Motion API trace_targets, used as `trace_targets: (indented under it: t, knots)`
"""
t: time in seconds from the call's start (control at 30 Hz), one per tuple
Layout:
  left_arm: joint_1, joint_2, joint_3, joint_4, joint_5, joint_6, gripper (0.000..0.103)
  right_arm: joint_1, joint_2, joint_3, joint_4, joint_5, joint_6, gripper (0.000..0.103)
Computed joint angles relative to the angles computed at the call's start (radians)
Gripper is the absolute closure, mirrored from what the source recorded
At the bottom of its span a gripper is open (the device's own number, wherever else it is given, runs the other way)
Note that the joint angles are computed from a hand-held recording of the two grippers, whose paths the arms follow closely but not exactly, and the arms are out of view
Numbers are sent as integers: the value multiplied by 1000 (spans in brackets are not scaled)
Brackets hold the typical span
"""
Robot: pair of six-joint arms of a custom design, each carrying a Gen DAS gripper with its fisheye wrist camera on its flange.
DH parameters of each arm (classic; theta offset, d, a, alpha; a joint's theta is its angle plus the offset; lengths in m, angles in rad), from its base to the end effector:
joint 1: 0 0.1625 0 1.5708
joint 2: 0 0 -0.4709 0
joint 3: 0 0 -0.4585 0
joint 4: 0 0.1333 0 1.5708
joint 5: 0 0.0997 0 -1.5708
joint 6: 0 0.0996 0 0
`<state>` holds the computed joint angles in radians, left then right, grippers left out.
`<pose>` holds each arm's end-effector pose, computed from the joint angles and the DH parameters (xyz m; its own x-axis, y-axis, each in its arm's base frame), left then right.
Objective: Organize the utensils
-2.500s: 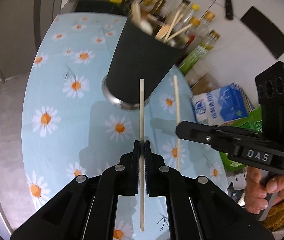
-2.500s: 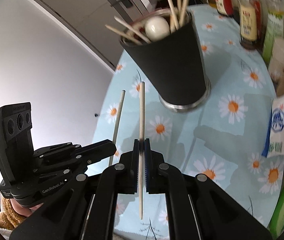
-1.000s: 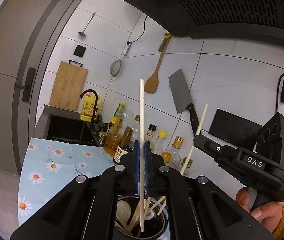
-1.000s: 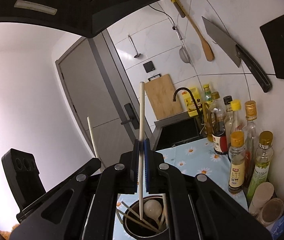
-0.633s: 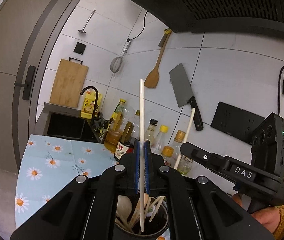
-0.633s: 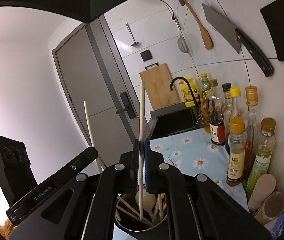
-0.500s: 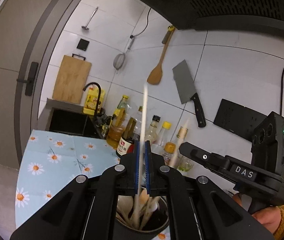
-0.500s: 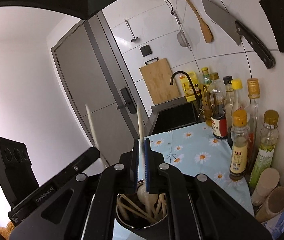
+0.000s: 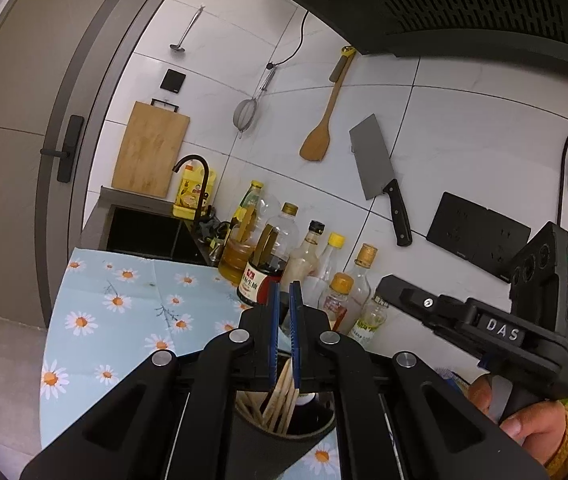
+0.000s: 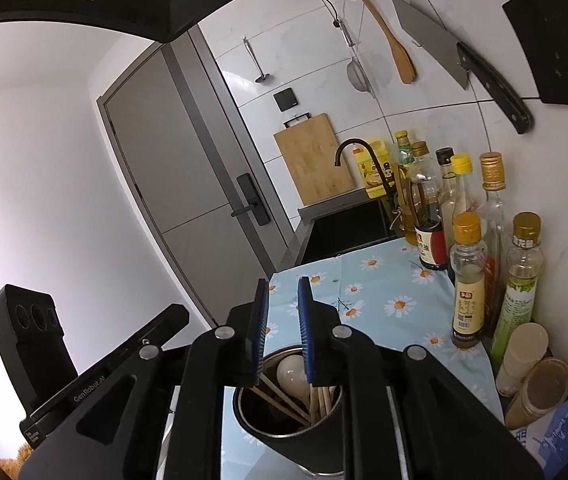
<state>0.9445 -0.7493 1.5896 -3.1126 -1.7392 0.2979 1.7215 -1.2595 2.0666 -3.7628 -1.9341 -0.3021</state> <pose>-0.3687 -0.7086 0.1311 -0.5715 0.8178 -0.0670 0.6439 0.3963 -0.6545 0.1826 -0.5501 0.3604 -0.9241 0.1413 0.3551 -0.3170 0.2354 -0.9187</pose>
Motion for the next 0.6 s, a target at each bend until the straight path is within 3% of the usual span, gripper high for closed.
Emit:
trace_targets:
  t: [0.1,0.23,0.33,0.53,0.6]
  knots:
    - [0,-22,19,14,6,14,98,17,-8,14,-9,-31,-10,82]
    - [-1,-60,55,18,7,36,98,41,-23,34,-22,-77,-10,71]
    - [-4,-96,90,21,12,54,83,61,-39,57,-27,-113,-6,70]
    - [-22,-169,164,46,50,77,83,92,-76,114,-37,-146,-8,63]
    - [-32,-199,199,44,68,78,75,106,-90,136,-36,-155,-19,58]
